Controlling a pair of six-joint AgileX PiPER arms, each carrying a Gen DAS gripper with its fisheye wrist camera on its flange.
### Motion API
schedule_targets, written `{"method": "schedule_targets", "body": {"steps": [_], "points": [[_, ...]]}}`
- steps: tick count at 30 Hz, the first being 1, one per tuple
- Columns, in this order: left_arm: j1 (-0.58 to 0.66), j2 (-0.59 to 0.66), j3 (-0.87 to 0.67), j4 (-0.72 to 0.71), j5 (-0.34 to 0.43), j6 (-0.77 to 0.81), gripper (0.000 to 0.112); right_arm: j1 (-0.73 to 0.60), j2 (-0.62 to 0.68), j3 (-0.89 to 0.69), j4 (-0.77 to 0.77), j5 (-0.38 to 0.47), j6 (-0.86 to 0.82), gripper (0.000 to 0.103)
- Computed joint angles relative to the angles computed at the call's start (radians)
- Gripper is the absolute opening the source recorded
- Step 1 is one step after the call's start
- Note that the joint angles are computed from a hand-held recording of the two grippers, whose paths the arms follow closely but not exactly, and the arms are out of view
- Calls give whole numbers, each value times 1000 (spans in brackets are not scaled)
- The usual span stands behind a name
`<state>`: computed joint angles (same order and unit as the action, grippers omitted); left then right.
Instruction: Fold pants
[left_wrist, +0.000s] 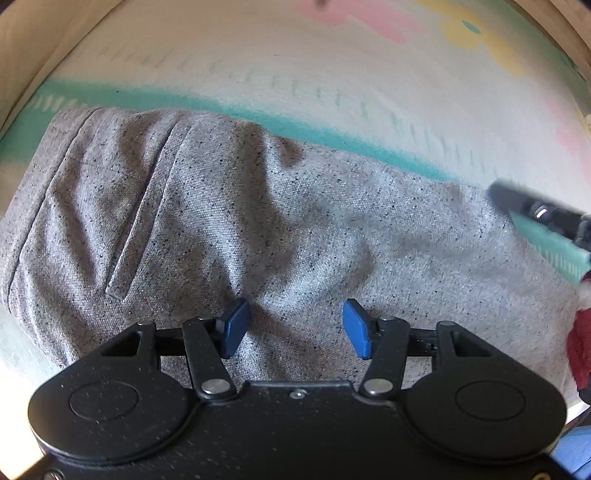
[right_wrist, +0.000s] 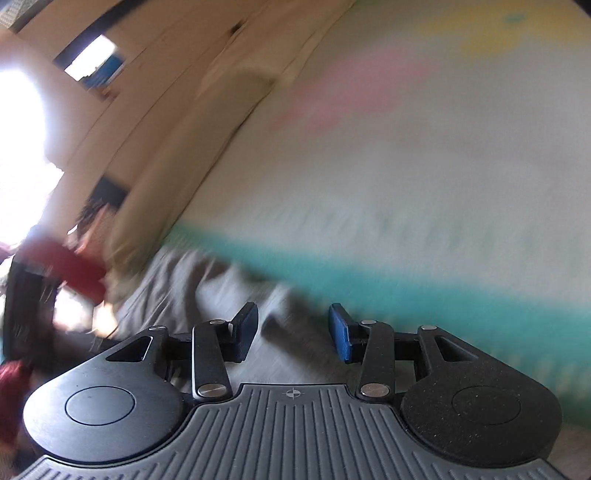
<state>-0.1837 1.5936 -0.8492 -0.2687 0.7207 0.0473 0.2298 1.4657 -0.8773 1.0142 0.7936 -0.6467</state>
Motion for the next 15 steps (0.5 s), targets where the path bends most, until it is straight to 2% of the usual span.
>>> {"method": "schedule_targets", "body": {"steps": [2,5,8,10,13,15], "points": [[28,-10,-8,-68,9,29,58,99,-63,13,-101,-24,-25,41],[105,-42,-6,-251,5,155,58,271,-121,18,-295,-65,42,42],[92,-70,-3,-292,-56,137,58,407,-136,24,-467,-99,136,42],[60,-66,-4,-311,-81,131,59,451,-157,38,-550,-120,169,42],[-15,-25,-21,-215,-96,21,59,404,-160,30,-508,-100,117,42],[-62,20,-39,-77,-79,-115,59,330,-158,19,-434,-65,56,41]]}}
